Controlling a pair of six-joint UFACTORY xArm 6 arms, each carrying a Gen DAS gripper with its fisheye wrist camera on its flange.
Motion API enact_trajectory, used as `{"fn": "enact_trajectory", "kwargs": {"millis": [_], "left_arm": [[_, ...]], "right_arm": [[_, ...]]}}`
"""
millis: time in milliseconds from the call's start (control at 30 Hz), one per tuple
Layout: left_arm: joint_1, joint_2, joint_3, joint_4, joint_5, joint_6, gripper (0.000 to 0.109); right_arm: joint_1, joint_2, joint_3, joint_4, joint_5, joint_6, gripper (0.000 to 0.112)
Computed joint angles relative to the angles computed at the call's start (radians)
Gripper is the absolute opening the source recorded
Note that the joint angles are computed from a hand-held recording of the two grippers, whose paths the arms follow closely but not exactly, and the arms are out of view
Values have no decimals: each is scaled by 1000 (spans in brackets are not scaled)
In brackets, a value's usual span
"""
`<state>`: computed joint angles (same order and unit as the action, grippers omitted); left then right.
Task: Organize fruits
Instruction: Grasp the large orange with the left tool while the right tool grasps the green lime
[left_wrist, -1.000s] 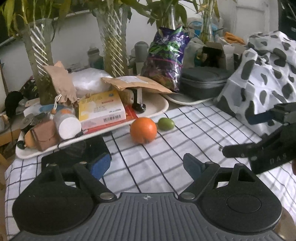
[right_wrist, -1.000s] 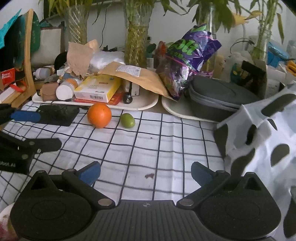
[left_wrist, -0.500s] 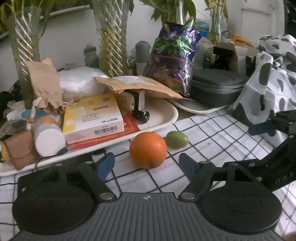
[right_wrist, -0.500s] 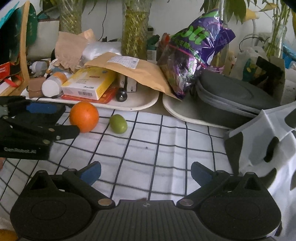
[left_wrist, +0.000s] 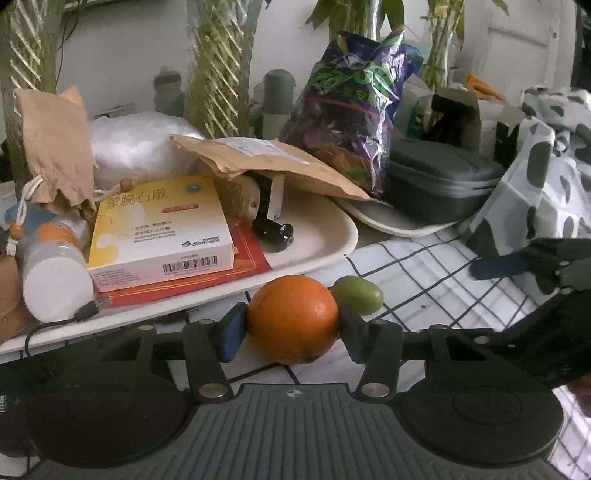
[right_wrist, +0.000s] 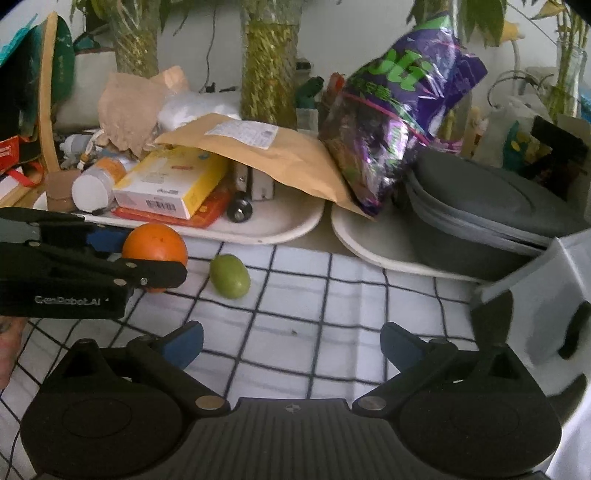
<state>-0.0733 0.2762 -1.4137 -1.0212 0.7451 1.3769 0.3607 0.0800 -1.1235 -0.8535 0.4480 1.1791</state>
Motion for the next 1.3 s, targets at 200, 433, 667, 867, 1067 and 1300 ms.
{"fn": "enact_trajectory", "kwargs": {"millis": [200, 433, 667, 867, 1067, 1300], "left_arm": [[18, -5, -19, -7, -4, -22, 51], [51, 5, -47, 8, 25, -35, 51], [72, 3, -54, 10, 53, -29, 51], [73, -18, -36, 23, 84, -23, 51], [72, -81, 20, 50, 103, -14, 51], [86, -167, 83, 63, 126, -27, 51]], "right_arm": [[-4, 73, -62, -30, -52, -5, 81], [-9, 164, -145, -37, -77, 0, 53], [-16, 204, -188, -48, -109, -14, 28], [-6, 165, -163, -14, -97, -82, 27], [9, 85, -100, -7, -79, -101, 27], [36, -48, 6, -11, -47, -59, 28]]}}
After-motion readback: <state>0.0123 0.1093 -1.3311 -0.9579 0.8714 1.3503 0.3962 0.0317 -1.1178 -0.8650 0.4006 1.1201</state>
